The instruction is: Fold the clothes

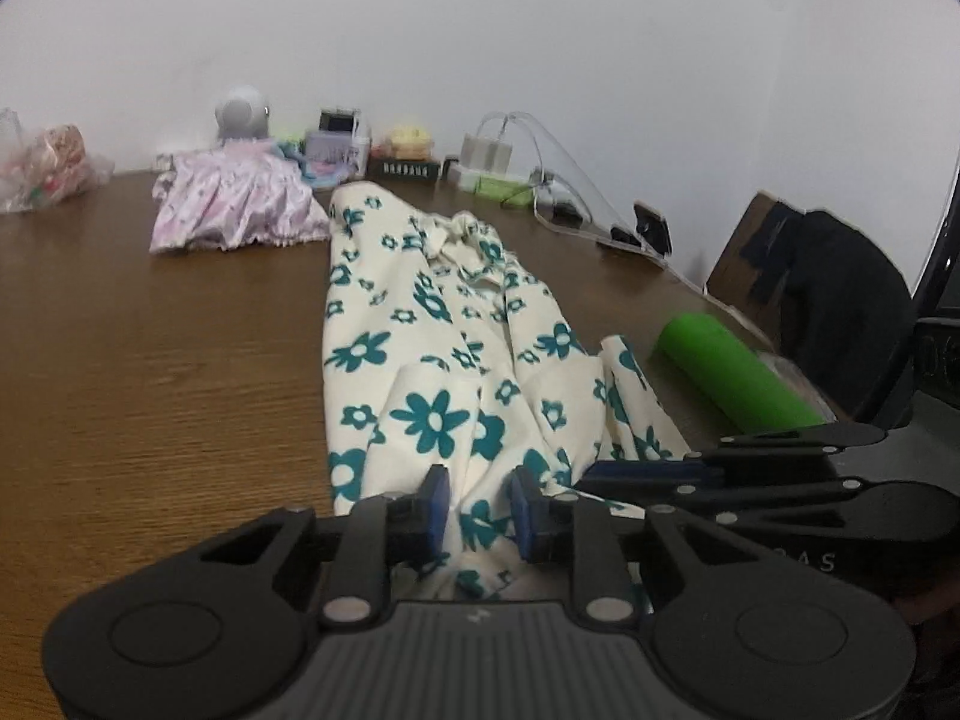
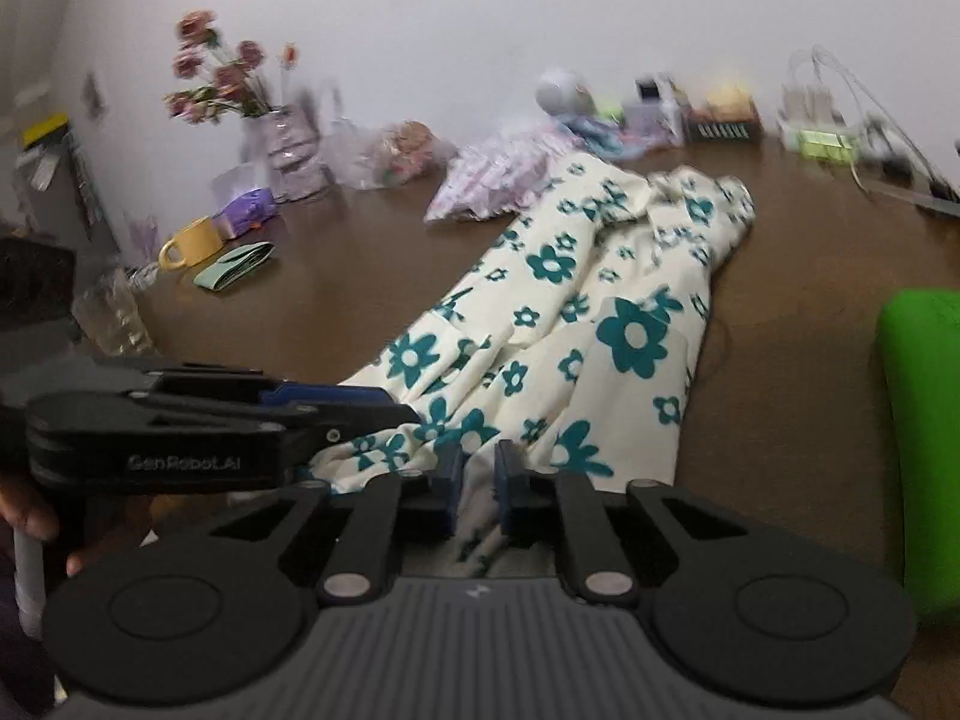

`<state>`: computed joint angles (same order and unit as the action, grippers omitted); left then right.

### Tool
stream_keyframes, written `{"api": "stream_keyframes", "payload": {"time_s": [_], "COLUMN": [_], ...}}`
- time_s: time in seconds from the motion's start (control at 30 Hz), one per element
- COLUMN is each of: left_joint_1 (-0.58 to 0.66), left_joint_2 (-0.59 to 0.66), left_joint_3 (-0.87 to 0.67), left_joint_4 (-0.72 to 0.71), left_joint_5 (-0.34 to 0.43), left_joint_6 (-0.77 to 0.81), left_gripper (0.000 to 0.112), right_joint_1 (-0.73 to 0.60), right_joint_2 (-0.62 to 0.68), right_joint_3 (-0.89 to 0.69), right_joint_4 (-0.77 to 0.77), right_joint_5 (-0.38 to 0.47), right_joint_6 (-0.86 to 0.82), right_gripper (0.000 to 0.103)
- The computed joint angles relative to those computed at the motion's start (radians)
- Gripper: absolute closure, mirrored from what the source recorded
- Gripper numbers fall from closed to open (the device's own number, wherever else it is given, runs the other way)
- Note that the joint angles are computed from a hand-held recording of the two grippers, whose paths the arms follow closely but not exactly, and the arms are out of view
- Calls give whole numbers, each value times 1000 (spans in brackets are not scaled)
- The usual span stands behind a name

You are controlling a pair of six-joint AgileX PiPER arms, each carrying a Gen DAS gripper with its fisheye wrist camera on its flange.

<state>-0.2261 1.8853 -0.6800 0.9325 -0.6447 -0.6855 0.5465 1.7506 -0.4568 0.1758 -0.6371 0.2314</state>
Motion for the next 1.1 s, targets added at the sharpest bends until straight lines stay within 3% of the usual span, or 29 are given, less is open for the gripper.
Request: {"api": "stream_keyframes", "payload": {"time_s": [0.13, 0.17, 0.2, 0.23, 0.27, 0.3, 0.33, 0.37, 0.43, 0.67, 0.77, 0.87, 0.93, 1.0, 1.07, 1.1], "left_joint_1": [2, 24, 47, 87, 141, 199, 249, 275, 276, 238, 225, 212, 205, 212, 230, 239], "left_joint_2": [-16, -28, -39, -44, -40, -23, -17, -7, 8, 70, 77, 74, 64, 51, 36, 30], "left_joint_3": [21, 24, 25, 32, 46, 62, 70, 63, 26, -87, -83, -68, -49, -31, -15, -10], "left_joint_4": [-17, 33, 82, 121, 156, 195, 244, 291, 382, 581, 582, 565, 550, 563, 581, 585], "left_joint_5": [-9, -26, -44, -95, -178, -276, -345, -374, -348, -276, -256, -232, -224, -227, -238, -244], "left_joint_6": [51, 33, 15, 15, 46, 99, 132, 152, 156, 58, 66, 90, 107, 108, 122, 134], "left_gripper": [92, 88, 75, 64, 39, 20, 18, 18, 19, 27, 28, 31, 33, 33, 33, 33], "right_joint_1": [-40, -35, -36, -38, -41, -44, -54, -67, -118, -123, -132, -152, -146, -139, -127, -99], "right_joint_2": [-11, -21, -48, -77, -115, -154, -182, -210, -233, -155, -120, -94, -108, -122, -137, -157], "right_joint_3": [-5, 3, 26, 50, 88, 126, 174, 220, 244, 175, 163, 166, 177, 189, 201, 220], "right_joint_4": [-98, -88, -101, -114, -124, -137, -174, -217, -356, -422, -442, -467, -457, -445, -422, -364], "right_joint_5": [29, 32, 25, 18, -4, -25, -70, -112, -109, -18, -9, -46, -55, -63, -71, -75], "right_joint_6": [60, 48, 45, 41, 11, -18, -47, -75, -59, -153, -164, -148, -152, -157, -167, -209], "right_gripper": [94, 94, 90, 83, 73, 43, 23, 20, 20, 20, 24, 38, 55, 59, 58, 50]}}
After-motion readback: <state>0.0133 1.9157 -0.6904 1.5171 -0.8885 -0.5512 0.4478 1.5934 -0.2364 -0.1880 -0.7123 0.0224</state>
